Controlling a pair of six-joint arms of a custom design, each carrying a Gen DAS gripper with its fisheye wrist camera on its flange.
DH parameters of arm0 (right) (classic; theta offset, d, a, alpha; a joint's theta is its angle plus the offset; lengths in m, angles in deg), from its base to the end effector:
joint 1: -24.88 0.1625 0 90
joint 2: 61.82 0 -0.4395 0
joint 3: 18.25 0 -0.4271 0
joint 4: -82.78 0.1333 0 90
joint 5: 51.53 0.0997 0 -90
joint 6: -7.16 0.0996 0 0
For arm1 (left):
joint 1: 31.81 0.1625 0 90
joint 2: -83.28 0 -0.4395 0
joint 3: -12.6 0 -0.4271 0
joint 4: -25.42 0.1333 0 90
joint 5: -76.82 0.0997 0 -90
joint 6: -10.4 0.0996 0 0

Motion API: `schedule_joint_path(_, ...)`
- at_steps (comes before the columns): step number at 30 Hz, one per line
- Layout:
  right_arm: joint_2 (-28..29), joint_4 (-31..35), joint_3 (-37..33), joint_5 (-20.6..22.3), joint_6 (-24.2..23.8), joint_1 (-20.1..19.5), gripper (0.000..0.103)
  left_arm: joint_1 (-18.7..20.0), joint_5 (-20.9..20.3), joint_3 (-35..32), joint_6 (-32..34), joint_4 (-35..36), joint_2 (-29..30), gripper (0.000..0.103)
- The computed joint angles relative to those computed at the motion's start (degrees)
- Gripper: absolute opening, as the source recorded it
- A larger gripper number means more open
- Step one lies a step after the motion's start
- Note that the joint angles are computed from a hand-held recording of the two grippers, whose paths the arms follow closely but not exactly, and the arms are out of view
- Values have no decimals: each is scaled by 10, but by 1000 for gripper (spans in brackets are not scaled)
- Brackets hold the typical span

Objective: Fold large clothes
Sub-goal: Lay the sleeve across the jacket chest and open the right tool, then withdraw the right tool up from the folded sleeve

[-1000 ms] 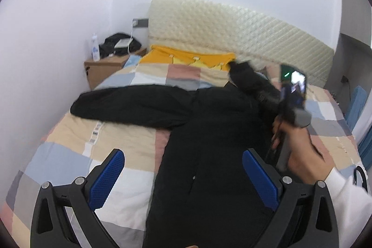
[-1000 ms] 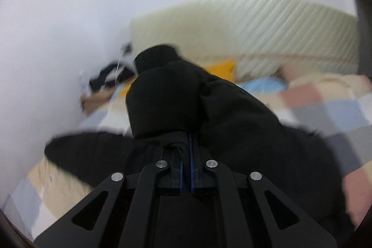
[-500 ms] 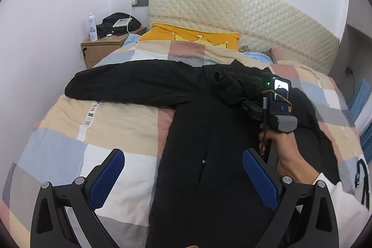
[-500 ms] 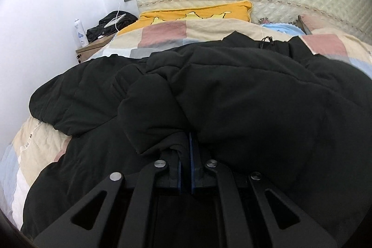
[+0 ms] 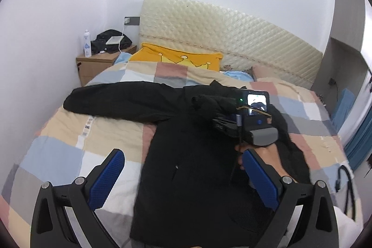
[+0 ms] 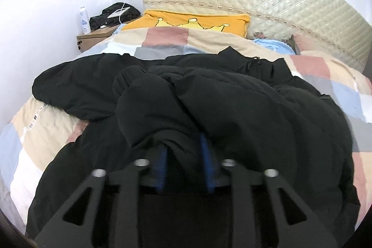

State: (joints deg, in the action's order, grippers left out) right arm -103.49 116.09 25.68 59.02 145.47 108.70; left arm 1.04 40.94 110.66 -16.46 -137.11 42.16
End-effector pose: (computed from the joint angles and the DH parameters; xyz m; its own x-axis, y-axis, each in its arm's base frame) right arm 0.0146 -0.7790 0.3025 -0.7139 -0.0974 0.6935 -0.5520 0.6877 -0.4716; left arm -0.4517 -0.5464 0.0641 -0.8124 0.0978 -0.5748 0.4956 0.6352 -0.5924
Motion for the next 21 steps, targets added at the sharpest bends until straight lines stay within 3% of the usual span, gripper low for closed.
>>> schedule_joint_path(1,-14,-11,18,-15,10,0,90,-4,-6,10,-9,2,-9,103)
schedule_joint_path(2,-28,-28,38,-27,15,0,93,-8,-4,17,-15,2,-14,103)
schedule_joint_path(6,-80,-48,89,-65,53,4,93,-26,31,41,-39,17,-30,103)
schedule_joint_path(11,-155,-72,158,-66,52,19,93,-46,49,53,-42,15,-38,102)
schedule_joint_path(21,-369,-127,342,-94,70,45,103,-92,34,70,-17,-52,-35,102)
